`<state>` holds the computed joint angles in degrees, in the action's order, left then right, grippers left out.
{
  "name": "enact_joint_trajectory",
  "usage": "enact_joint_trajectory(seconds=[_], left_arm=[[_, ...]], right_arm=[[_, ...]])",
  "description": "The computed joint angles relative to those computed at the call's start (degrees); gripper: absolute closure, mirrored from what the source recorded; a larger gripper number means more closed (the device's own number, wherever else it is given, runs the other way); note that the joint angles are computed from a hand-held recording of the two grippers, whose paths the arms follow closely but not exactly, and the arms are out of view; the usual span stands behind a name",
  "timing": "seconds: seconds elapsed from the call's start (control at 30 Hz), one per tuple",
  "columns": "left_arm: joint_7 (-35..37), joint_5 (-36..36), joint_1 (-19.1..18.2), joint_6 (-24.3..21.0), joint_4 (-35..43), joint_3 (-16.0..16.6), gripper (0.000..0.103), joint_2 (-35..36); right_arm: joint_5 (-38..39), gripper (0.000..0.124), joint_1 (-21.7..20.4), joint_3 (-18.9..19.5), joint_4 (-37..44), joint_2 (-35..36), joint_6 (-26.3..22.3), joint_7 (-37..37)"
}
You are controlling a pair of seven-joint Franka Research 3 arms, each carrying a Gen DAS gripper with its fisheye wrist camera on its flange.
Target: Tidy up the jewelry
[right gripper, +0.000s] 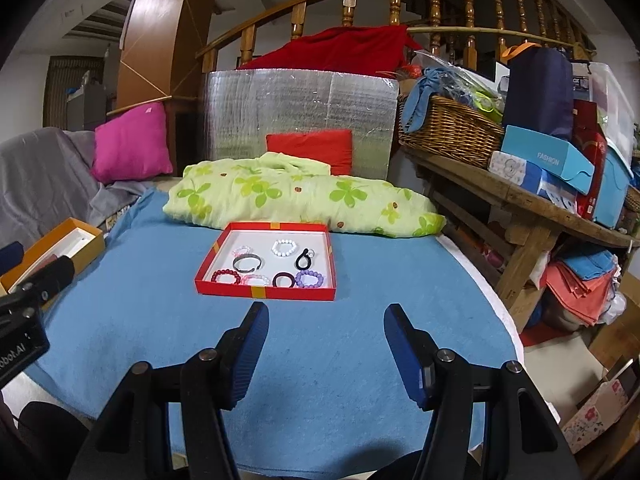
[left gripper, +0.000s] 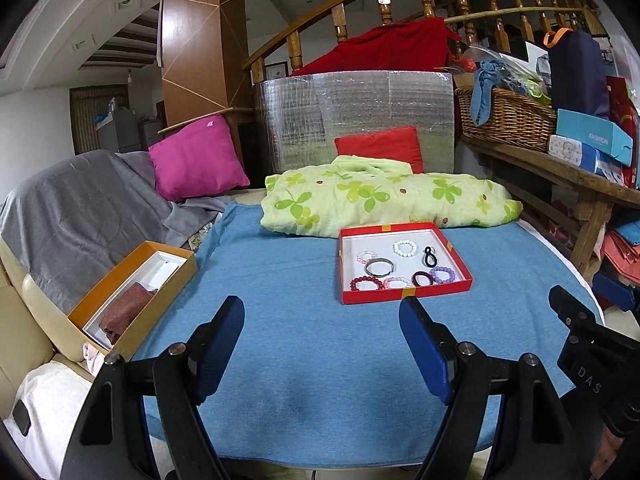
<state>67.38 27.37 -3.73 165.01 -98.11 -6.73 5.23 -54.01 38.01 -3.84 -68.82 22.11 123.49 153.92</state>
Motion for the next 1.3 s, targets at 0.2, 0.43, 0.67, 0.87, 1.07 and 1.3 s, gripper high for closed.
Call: enact_joint_trajectory(seconds=[0.2, 0.43, 0.67, 0.87, 1.07, 1.3], left_arm=[[-0.1, -0.3, 0.2, -0.1, -0.5, 0.1, 0.023, -0.4], [0.1, -0.7, 0.4, -0.3, -0.8, -0.1, 0.023, -0.6], [0.4, -1.2, 0.4, -0.5, -0.7, -0.1, 0.023, -0.6], [0.5, -1.1, 0.3, -0.6, -0.8, -0.1, 0.023, -0.7], [1.0, -1.7, 0.3, -0.8, -0.8, -0.2, 0.023, -0.7], [1.0, -1.8, 0.4, -1.0, -0.5, -0.2, 0.023, -0.6]], right_arm=[[0.3, 0.06, 0.3, -0.1, 0.8, 0.6, -0.6, -0.5], [1.1, 0.06, 0.4, -0.2, 1.2, 0.9, -0.9, -0.6], [1.5, 0.06, 0.5, -0.3, 1.6, 1.1, -1.1, -0.9], [1.6, 0.06, 0.6, -0.5, 1.6, 1.1, -1.0, -0.6], [1.7, 0.06, 0.4, -0.4, 1.4, 0.9, -0.9, -0.5], [1.6, 0.06, 0.4, -0.3, 1.3, 0.8, -0.9, -0.5]])
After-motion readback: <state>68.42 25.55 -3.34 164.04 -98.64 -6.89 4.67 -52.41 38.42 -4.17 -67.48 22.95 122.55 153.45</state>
